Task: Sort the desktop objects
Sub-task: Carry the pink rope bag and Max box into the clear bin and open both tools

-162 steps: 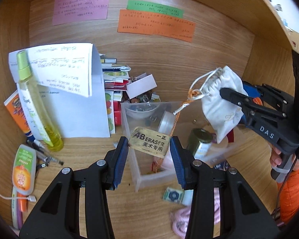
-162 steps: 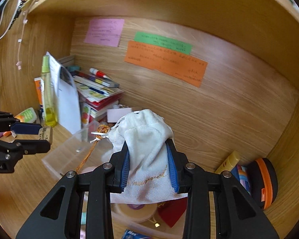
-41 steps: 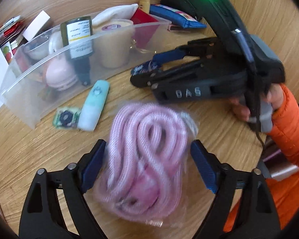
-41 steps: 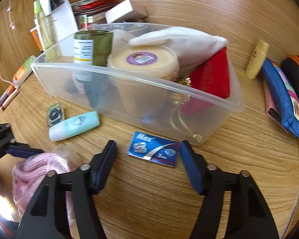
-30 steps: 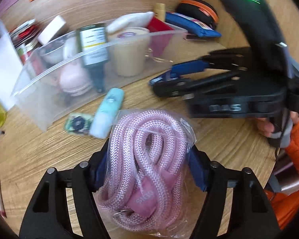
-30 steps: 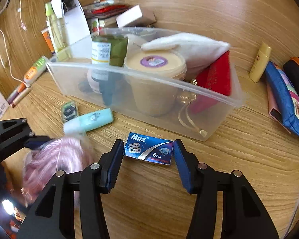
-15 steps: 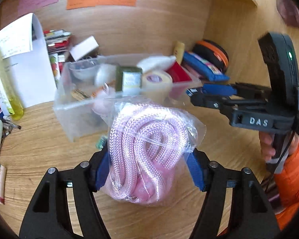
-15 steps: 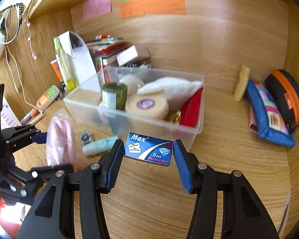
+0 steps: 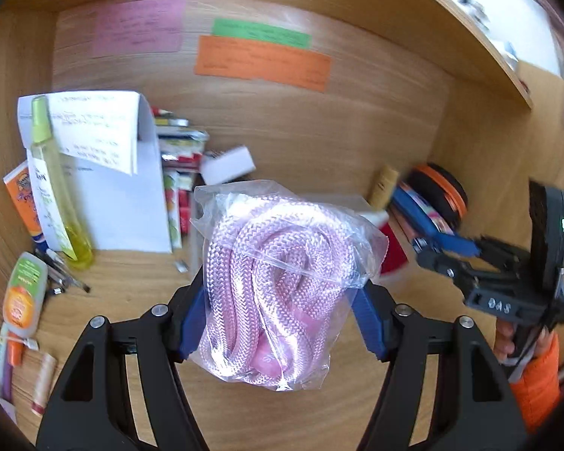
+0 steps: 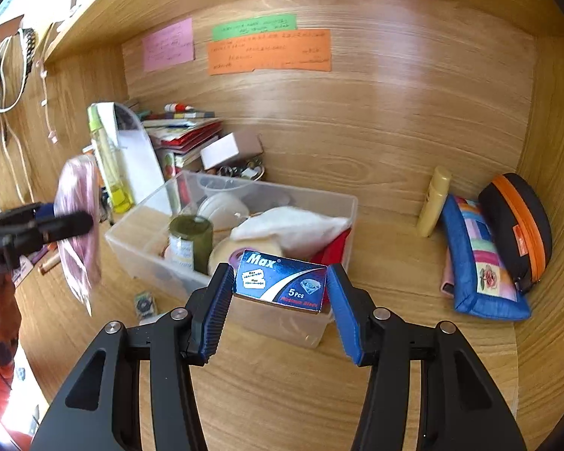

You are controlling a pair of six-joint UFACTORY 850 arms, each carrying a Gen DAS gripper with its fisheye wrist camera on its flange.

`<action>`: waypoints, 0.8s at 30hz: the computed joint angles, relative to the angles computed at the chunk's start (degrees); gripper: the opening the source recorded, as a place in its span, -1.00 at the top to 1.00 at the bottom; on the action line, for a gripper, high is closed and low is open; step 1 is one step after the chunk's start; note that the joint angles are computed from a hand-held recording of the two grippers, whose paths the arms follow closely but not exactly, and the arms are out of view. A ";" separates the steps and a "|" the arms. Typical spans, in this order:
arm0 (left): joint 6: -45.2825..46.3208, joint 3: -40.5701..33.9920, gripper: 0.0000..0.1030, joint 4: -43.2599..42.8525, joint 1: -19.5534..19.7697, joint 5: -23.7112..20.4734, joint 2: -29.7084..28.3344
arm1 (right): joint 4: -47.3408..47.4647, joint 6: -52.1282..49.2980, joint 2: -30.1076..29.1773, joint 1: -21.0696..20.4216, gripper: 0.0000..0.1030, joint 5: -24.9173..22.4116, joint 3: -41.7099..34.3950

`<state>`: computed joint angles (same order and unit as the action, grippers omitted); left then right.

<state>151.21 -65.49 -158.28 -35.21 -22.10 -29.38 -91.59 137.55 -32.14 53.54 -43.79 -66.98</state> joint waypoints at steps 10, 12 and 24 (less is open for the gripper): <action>-7.53 -10.65 -0.31 4.14 1.45 6.63 -5.98 | -3.61 0.54 -0.02 -3.22 0.08 2.63 -0.81; -10.60 -12.91 -0.31 7.00 1.37 7.69 -7.57 | -4.49 1.11 -0.18 -4.17 0.08 3.73 -1.15; -3.02 -21.12 -0.31 -0.50 0.35 12.17 -14.47 | -14.50 13.95 -1.22 -7.55 0.08 10.33 0.45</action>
<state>148.19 -86.61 -158.78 -34.86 -9.93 -43.86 -106.09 151.50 -33.36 45.99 -33.45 -66.53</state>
